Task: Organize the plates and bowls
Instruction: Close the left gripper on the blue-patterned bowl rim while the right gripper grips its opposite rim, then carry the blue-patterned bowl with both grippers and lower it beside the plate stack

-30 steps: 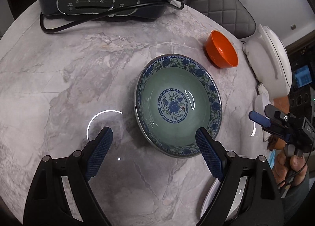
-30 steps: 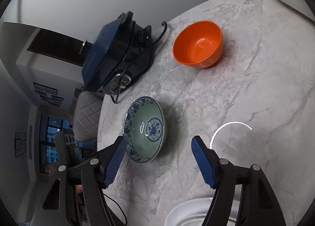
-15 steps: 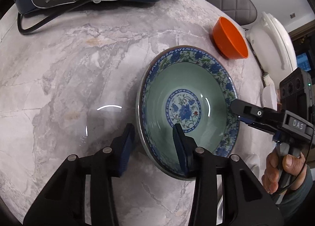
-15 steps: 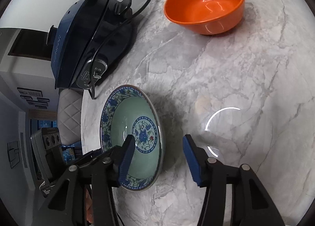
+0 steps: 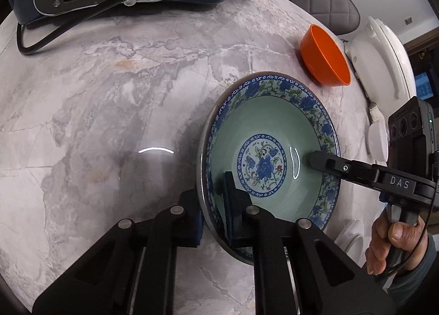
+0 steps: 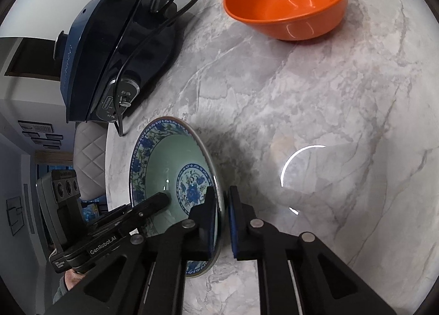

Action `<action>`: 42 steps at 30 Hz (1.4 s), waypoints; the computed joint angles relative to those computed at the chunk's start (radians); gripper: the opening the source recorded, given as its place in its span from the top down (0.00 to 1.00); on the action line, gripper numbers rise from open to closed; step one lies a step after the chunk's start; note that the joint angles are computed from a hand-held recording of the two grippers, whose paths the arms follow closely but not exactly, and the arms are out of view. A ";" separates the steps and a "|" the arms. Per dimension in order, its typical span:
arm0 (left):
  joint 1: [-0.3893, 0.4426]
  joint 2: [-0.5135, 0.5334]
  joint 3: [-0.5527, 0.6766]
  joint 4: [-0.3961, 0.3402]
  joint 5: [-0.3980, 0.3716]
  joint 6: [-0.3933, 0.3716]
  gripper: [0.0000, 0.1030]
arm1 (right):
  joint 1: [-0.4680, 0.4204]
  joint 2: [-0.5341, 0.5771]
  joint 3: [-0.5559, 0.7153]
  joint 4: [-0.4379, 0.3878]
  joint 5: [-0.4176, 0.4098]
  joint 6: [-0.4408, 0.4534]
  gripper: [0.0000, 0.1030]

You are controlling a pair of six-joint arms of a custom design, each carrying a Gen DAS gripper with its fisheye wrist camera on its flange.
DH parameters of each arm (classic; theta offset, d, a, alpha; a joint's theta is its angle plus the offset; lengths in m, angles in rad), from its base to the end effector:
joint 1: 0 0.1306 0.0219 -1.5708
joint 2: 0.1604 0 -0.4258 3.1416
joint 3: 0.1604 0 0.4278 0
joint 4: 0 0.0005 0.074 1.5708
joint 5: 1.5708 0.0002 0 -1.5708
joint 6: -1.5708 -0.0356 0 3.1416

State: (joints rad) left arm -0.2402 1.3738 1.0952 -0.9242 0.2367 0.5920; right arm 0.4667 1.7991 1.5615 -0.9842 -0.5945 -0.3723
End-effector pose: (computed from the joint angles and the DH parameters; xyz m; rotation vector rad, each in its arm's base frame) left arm 0.4413 -0.1172 0.3371 -0.4372 2.8209 -0.5251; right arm 0.5577 0.3027 0.3266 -0.2928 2.8850 1.0180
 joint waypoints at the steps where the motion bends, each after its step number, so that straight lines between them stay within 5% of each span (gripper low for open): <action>1: -0.002 -0.002 -0.001 0.001 -0.002 0.002 0.90 | 0.000 -0.002 -0.001 0.002 0.003 -0.004 0.89; 16: -0.064 -0.082 0.022 -0.036 -0.047 0.013 0.90 | 0.011 -0.090 -0.056 0.039 0.048 -0.014 0.89; 28: -0.233 -0.165 0.101 -0.094 -0.092 0.070 0.91 | -0.038 -0.315 -0.194 0.060 0.077 -0.036 0.89; 37: -0.472 -0.048 0.264 -0.097 -0.139 0.143 0.91 | -0.207 -0.548 -0.347 -0.006 0.062 0.008 0.89; 42: -0.602 0.098 0.405 -0.108 -0.171 0.220 0.90 | -0.372 -0.617 -0.394 -0.108 0.017 0.150 0.89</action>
State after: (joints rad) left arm -0.8421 1.4714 1.5002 -1.0319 0.0652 0.8116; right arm 0.0946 1.1818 1.1676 -1.0924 -0.5773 -0.2224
